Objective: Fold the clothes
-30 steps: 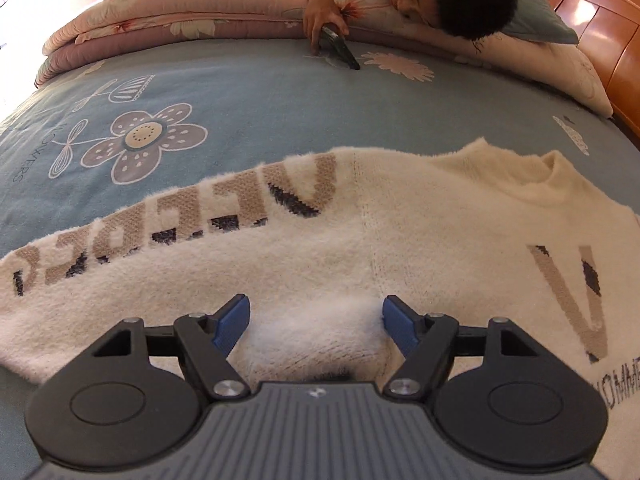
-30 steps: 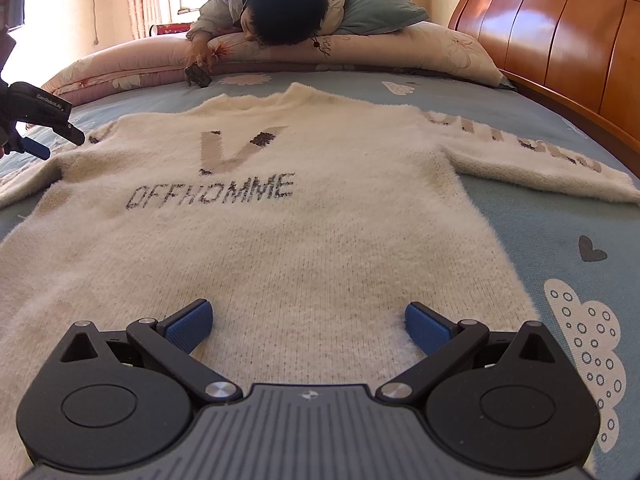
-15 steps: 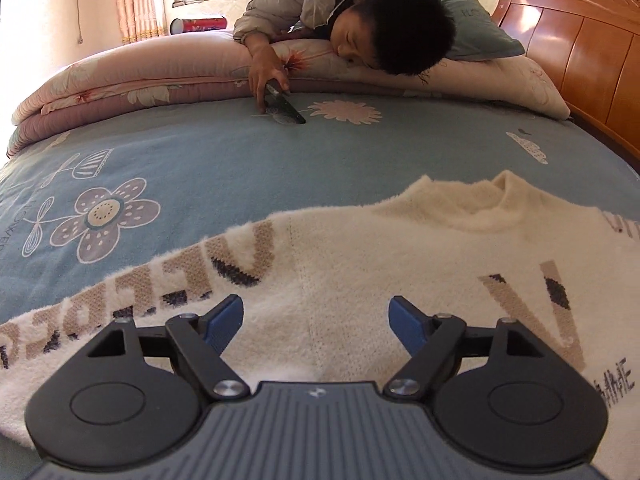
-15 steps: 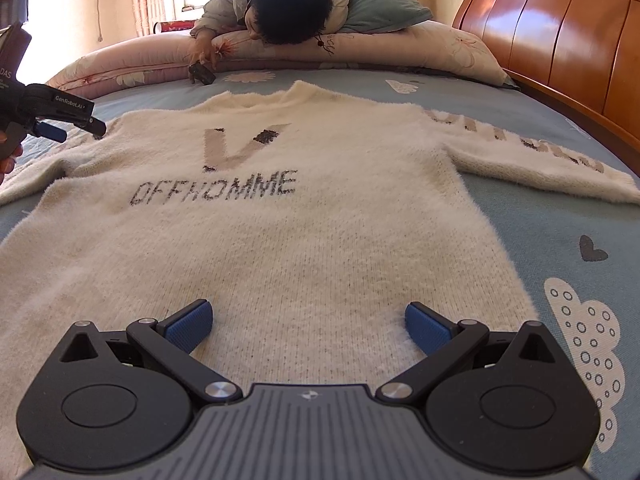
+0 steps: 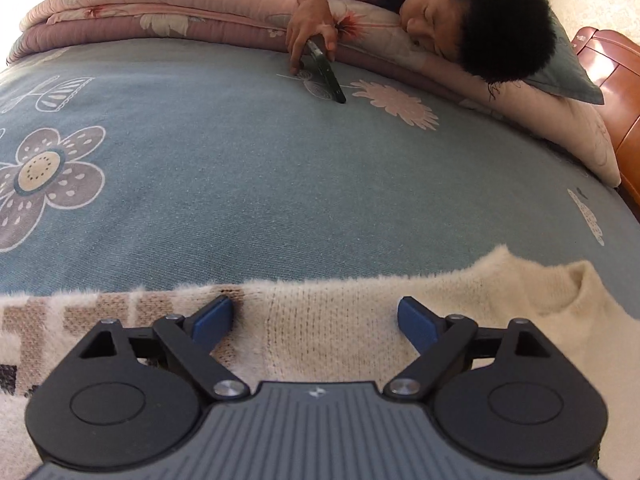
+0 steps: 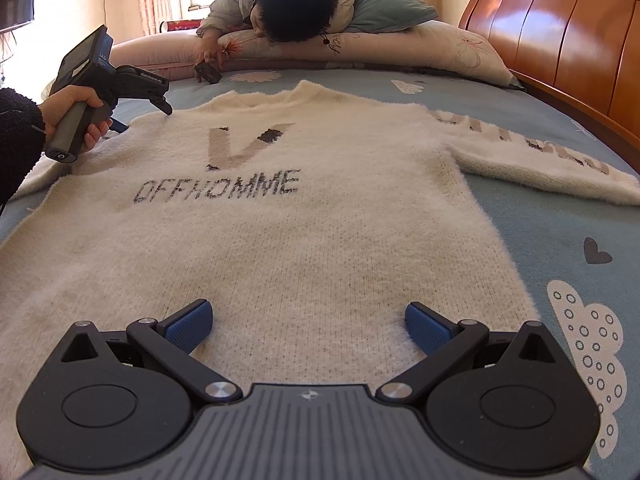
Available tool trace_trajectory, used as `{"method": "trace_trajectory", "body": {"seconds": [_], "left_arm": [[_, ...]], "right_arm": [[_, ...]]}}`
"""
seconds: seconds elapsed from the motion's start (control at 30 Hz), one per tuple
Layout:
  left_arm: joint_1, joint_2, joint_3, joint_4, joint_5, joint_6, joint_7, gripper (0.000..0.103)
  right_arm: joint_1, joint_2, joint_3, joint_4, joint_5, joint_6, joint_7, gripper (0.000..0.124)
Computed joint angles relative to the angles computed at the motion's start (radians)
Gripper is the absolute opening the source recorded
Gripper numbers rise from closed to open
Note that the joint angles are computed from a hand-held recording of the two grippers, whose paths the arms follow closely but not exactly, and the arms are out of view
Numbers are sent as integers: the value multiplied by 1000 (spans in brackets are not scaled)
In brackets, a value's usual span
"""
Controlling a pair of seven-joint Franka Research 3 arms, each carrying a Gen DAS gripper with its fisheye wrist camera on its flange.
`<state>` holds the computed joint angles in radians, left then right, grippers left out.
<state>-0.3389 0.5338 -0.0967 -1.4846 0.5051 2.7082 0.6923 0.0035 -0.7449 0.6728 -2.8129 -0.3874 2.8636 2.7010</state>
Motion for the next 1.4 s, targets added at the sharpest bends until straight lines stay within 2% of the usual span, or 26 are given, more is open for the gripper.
{"method": "trace_trajectory", "body": {"seconds": [0.1,0.17,0.27,0.33,0.37,0.43,0.53,0.63,0.67,0.8,0.9,0.97,1.03,1.13,1.17,1.2,1.3,1.33,1.4], "left_arm": [[-31,-9,21,9,41,-32,-24,89],[-25,-44,13,-43,48,24,-51,89],[25,-81,-53,-116,-7,128,21,90],[27,-62,-62,-101,-29,132,61,90],[27,-52,-65,-92,-39,133,79,90],[-6,-9,-24,-34,-32,103,42,90],[-15,30,-16,21,-43,78,47,91],[-6,4,-40,21,-79,23,66,91],[13,-26,-63,-14,-110,33,77,91],[115,-199,-158,-254,-255,179,167,92],[119,-314,-138,-392,-276,206,158,92],[101,-386,-94,-483,-230,220,70,92],[111,-436,-86,-560,-231,242,15,92],[143,-494,-116,-678,-372,333,43,92],[151,-507,-135,-711,-478,363,128,92],[151,-514,-143,-731,-525,375,170,92],[137,-514,-127,-758,-439,342,127,92],[135,-511,-120,-768,-387,363,103,92],[132,-517,-114,-757,-345,347,46,92]], "right_arm": [[11,1,-14,-4,2,4,-11,103],[17,1,-19,-5,5,3,-17,103],[19,-1,-20,-6,8,1,-20,103],[18,-3,-17,-7,8,1,-20,103],[17,-4,-15,-7,8,1,-19,103],[16,-3,-14,-6,8,0,-21,103],[17,0,-17,-4,8,-1,-25,103],[24,3,-27,-4,12,-2,-32,103],[28,3,-30,-5,13,-4,-35,103],[41,0,-39,-5,20,-13,-41,103],[47,-1,-44,-6,21,-19,-46,103],[50,-1,-44,-4,21,-25,-48,103],[54,-1,-44,-1,21,-32,-48,103],[55,2,-46,2,18,-37,-47,103],[54,3,-46,3,16,-37,-46,103],[53,4,-45,3,14,-37,-44,103],[52,5,-44,5,9,-39,-40,103],[53,6,-45,5,8,-39,-39,103],[55,6,-47,4,6,-38,-39,103]]}}
